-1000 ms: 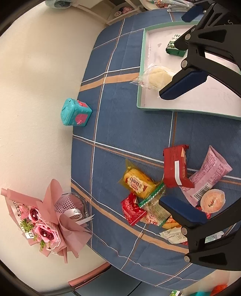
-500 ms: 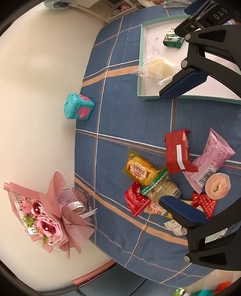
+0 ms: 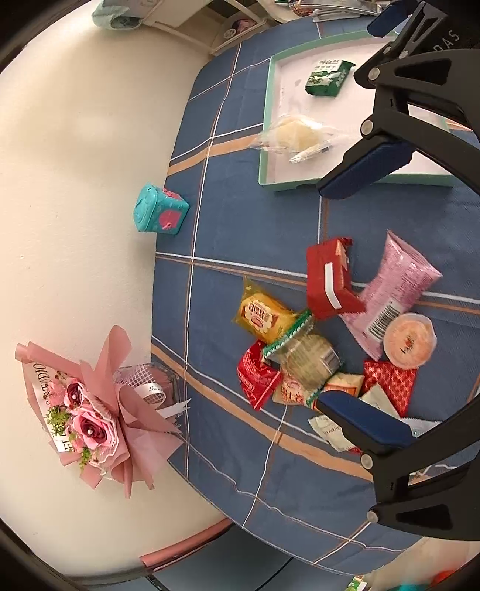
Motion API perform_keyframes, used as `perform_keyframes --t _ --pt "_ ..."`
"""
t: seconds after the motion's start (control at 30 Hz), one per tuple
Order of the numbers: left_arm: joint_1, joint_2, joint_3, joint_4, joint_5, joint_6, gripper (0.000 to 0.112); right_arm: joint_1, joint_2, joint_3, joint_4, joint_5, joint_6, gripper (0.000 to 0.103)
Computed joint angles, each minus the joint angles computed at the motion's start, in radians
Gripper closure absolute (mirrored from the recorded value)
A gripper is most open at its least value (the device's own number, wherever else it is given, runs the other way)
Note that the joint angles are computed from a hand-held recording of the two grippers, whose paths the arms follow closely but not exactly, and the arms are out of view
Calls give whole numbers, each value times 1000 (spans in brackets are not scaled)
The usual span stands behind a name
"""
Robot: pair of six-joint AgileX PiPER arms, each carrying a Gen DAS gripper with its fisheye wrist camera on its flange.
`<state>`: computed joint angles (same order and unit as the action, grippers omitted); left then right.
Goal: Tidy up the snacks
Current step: 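Move both tools back toward the snack pile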
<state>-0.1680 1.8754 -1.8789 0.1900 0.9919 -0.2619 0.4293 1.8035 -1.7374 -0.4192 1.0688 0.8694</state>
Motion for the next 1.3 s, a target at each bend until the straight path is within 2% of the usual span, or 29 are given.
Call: perform_keyframes --t 0.17,0.47,0.63,0.77,0.83,0.93,1.03,1.2,1.3 --pt "16 -56 76 28 -23 -46 9 56 -10 16 -63 40 10 1" --pt "38 -141 193 41 -80 -59 9 75 -66 94 -47 11 85 1" --pt "45 -148 184 108 -47 -129 9 103 -55 84 -37 1 55 1" --pt "86 -145 179 62 -40 -101 9 135 -11 27 -1 -8 -11 1" --pt "139 -141 176 -35 -44 -53 9 154 19 -16 15 -10 -44 1" --pt "191 -124 162 -95 -23 -27 9 174 69 -82 62 -23 -101 1" --pt "223 -104 153 -77 4 -58 9 186 126 -152 107 -12 -146 2" --pt "301 -31 92 -70 121 -122 10 191 223 -267 176 41 -206 5" --pt "345 -5 81 -86 160 -138 10 193 280 -336 232 70 -245 8"
